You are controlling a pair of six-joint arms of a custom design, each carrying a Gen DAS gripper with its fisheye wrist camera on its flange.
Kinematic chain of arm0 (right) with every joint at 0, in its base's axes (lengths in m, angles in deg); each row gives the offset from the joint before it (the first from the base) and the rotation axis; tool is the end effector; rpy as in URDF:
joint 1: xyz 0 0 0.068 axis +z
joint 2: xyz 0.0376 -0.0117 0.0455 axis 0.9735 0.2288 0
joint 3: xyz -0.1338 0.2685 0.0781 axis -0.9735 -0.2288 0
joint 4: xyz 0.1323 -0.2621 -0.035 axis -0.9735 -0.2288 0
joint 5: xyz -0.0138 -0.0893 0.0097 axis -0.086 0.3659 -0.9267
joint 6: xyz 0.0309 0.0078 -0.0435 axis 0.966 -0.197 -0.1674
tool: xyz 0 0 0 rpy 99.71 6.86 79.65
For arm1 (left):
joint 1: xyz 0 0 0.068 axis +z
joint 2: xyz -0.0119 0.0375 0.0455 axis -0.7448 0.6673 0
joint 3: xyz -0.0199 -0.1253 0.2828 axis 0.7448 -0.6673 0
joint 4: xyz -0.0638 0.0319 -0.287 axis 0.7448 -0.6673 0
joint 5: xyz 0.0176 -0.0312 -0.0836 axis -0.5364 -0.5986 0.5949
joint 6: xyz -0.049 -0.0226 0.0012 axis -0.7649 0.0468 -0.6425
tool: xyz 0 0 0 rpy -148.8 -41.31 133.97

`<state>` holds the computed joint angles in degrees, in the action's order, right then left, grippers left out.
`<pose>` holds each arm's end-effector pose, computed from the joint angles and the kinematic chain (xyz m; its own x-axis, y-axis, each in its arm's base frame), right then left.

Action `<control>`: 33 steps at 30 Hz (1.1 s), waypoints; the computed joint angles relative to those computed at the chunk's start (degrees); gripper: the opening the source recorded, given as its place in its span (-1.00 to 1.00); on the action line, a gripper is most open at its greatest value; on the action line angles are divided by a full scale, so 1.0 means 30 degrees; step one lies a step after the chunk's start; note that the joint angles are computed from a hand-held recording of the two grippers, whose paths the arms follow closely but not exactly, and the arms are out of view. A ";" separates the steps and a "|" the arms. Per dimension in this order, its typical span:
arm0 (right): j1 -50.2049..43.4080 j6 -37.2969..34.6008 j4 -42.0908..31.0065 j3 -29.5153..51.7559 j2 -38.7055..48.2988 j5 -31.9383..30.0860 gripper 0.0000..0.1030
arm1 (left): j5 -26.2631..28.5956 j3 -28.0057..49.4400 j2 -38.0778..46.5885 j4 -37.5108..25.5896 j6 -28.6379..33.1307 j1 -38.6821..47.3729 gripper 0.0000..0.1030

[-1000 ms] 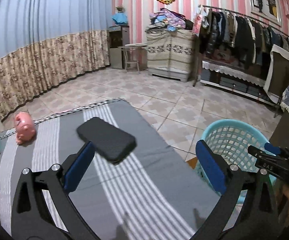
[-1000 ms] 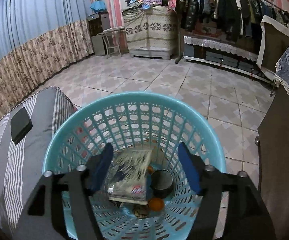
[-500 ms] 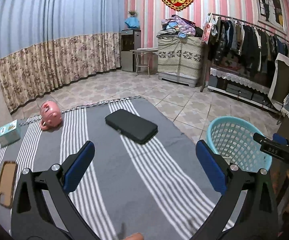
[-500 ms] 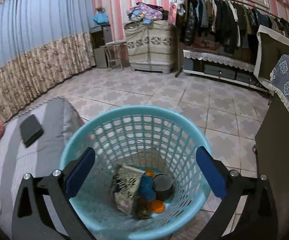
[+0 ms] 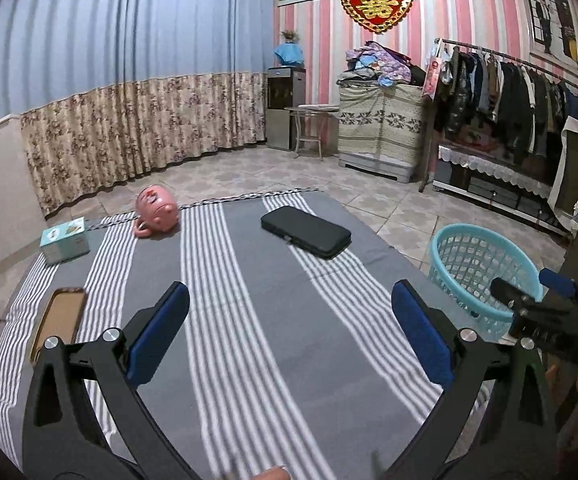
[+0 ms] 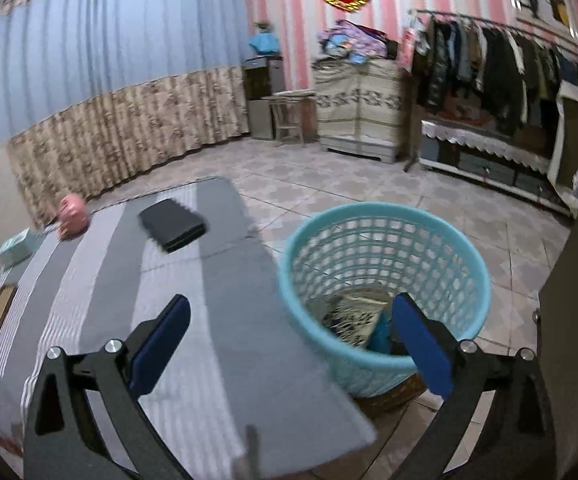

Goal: Collect trash

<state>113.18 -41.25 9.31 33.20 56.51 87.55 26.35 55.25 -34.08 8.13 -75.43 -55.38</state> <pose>0.2165 0.1417 0.1923 -0.5433 0.0216 -0.8393 -0.0814 0.9936 0.0782 0.1549 -0.0131 0.2128 -0.4755 -0.0405 -0.8788 -0.0843 0.9964 -0.0003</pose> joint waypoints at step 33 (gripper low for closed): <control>0.9614 0.2520 -0.0433 0.0604 -0.0085 0.6975 0.91 | 1.3386 -0.1446 -0.9474 -0.7436 0.6371 1.6736 0.90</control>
<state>142.03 -33.69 8.01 35.02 56.25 108.48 66.51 50.91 -62.50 -14.18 -56.32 -5.17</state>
